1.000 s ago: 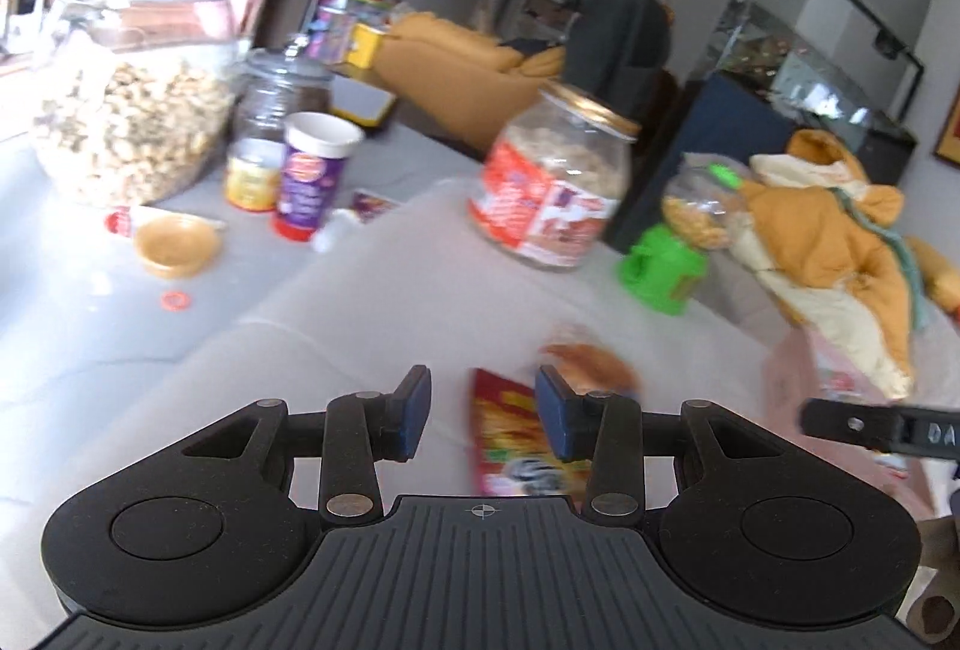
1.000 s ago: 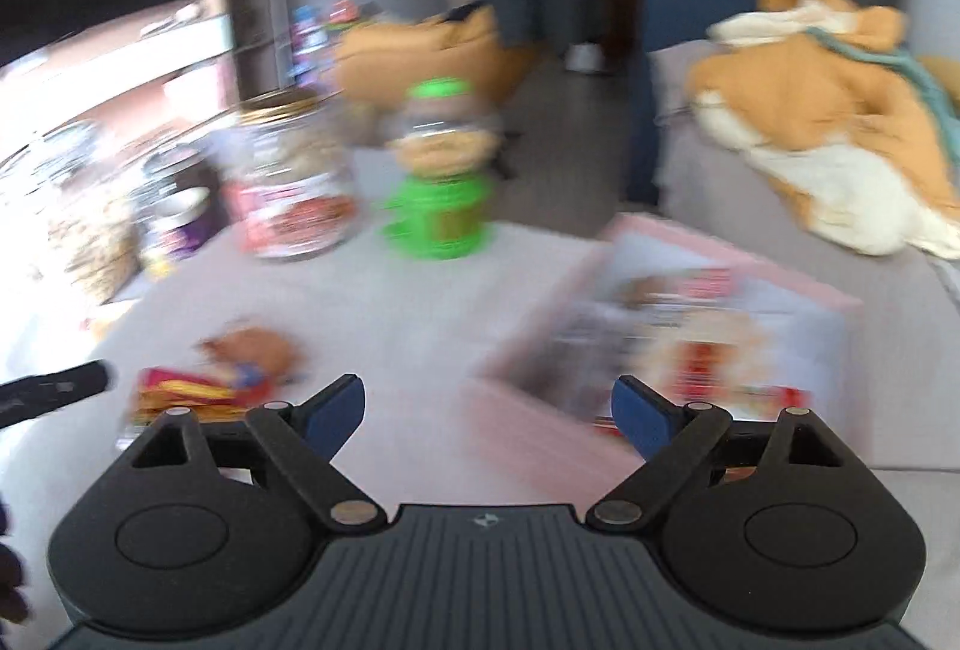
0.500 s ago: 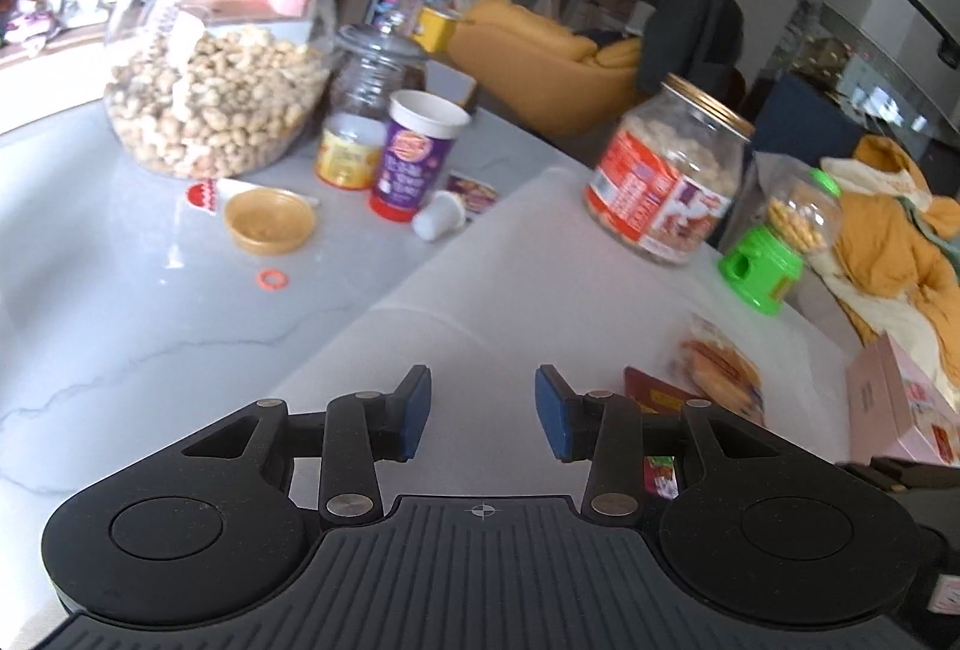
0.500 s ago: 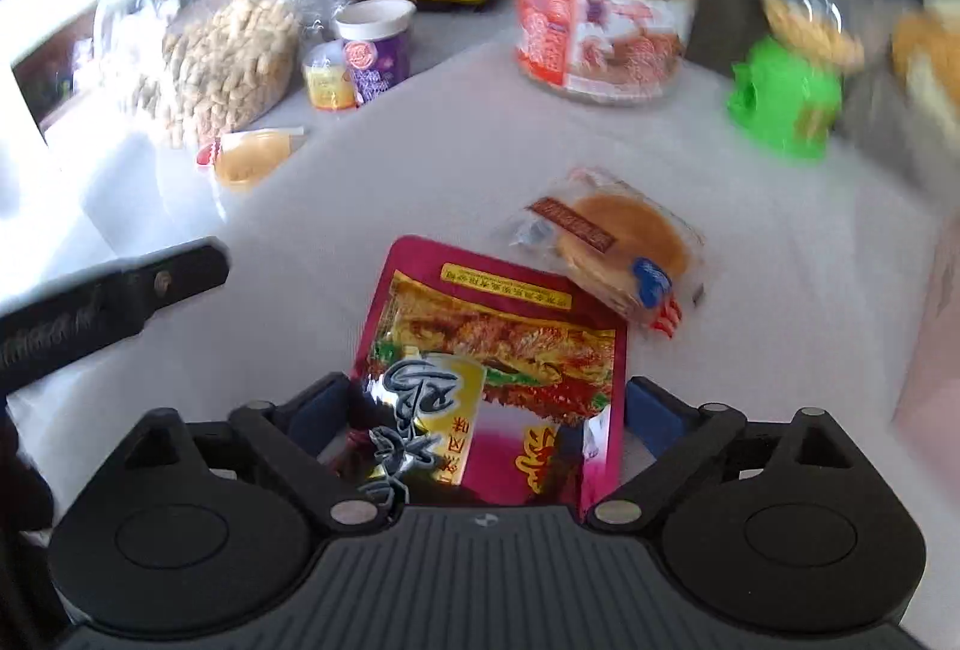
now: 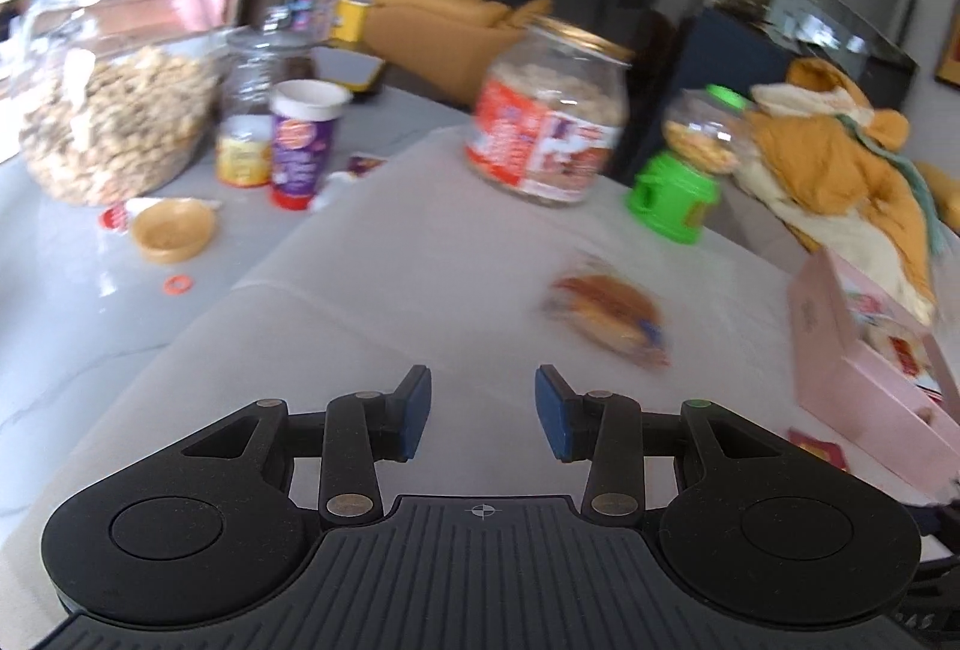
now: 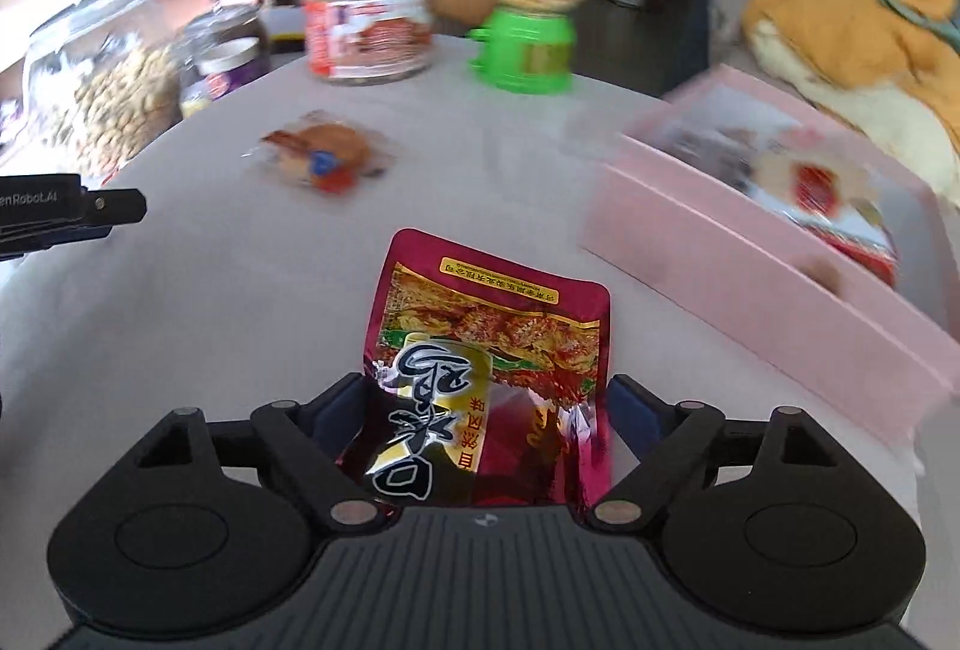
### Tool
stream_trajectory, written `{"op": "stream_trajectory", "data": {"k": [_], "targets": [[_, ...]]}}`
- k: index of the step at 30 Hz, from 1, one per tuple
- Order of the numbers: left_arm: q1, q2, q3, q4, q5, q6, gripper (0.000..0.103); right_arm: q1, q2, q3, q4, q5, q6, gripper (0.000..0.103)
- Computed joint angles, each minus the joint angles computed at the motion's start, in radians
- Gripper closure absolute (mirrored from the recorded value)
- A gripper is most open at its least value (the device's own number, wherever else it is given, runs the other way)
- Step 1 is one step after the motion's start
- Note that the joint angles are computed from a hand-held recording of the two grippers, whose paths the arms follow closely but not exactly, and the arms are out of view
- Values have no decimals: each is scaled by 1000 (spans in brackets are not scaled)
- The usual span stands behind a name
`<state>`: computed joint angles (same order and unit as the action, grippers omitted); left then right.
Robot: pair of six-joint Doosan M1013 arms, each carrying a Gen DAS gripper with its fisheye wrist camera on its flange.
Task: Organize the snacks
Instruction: 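Grasp the large red spicy packet with the right gripper while the left grasps the round cake packet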
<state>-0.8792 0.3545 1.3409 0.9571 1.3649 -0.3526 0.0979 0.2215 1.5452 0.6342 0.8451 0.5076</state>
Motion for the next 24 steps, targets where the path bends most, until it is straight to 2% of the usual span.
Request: {"op": "stream_trajectory", "data": {"k": [4, 6, 9, 11, 13, 16, 19, 24], "targets": [[41, -29, 20, 64, -167, -12, 60, -41, 8, 11, 92, 31, -41, 8], [74, -23, 2, 90, -204, 21, 60, -38, 9, 9, 96, 29, -37, 8], [141, 18, -54, 46, -253, 180, 60, -37, 5, 16, 94, 18, -44, 8], [179, 56, -98, -33, -258, 320, 60, -34, -1, 26, 91, 2, -51, 7], [204, 84, -132, -138, -250, 451, 67, -32, -2, 29, 93, -4, -52, 7], [191, 79, -111, -148, -266, 461, 67, -31, -4, 34, 95, -14, -46, 7], [164, 46, -63, -180, -342, 420, 67, -33, -5, 35, 95, -23, -29, 7], [113, 8, -28, -263, -388, 497, 67, -33, -6, 37, 91, -35, -6, 6]]}}
